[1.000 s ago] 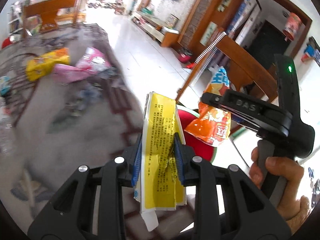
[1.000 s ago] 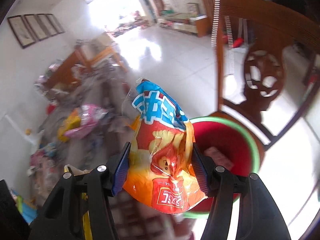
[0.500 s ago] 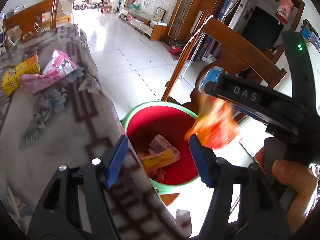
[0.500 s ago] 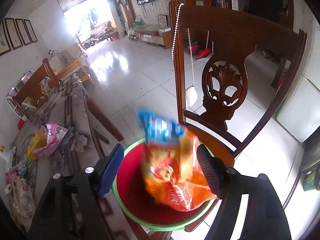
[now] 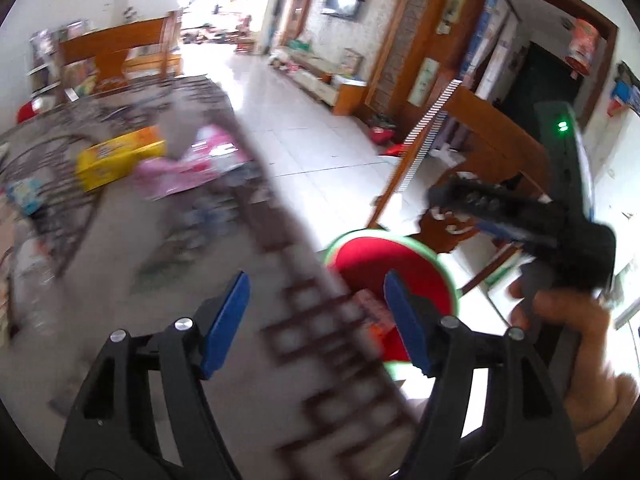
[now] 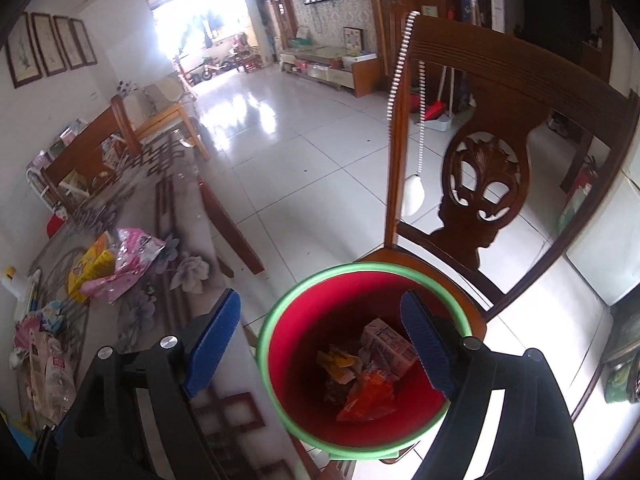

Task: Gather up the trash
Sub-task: 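Grasp the crumpled newspaper ball with the left tool while the right grasps the pink snack bag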

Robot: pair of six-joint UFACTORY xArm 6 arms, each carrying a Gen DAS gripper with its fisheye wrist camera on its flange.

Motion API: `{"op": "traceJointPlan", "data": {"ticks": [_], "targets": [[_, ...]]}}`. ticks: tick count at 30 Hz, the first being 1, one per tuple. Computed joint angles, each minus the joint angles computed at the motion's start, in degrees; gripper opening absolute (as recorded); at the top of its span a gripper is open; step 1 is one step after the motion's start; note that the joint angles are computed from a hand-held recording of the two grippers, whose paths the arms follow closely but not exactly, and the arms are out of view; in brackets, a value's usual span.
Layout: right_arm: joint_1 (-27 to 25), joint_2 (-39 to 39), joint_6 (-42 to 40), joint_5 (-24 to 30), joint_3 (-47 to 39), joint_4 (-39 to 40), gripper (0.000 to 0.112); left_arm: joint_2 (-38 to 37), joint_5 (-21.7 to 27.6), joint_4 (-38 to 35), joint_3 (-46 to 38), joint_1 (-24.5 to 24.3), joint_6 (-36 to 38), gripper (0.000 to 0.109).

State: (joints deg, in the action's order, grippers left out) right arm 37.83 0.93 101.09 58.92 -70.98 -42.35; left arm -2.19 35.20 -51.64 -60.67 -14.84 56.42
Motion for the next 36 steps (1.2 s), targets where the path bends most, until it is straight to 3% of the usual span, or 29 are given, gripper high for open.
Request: {"op": "traceJointPlan", "data": {"ticks": [9,14,22,24,26,31,36], "targets": [[1.6,11.8,-9.6,-1.5,-15.0,1.2,0.081,8.1,-4.5,8.5,-6.5,15.3,-6.7,0.067],[2.6,18.9,-14.9,-1.0,-24.6,3.1,0.084,17.8,-5.4,12.4,-19.1,24.0,-17.5,0.067],[3.8,31.0,-24.9,1.0,-40.8,8.4,0.084,32.9,-1.3,22.3,-36.9,28.8,-32.3,0.067],[4.2,33.6,-26.8,2.1,-44.7,8.9,0.084,35.2,0.0,21.3,-39.5,29.4,-33.1,0.067],[4.6,36.7,-29.0,3.6,-49.4,9.6,0.084,36.3,1.3,20.7,-41.3,30.0,-33.5,0.060],[5.0,41.7,-32.7,5.8,-56.9,11.7,0.084,36.1,3.5,20.1,-41.3,30.5,-32.3,0.023],[5.3,43.1,-32.4,6.6,-59.1,12.0,0.084,33.0,6.6,15.1,-37.7,31.4,-29.5,0.021]]}}
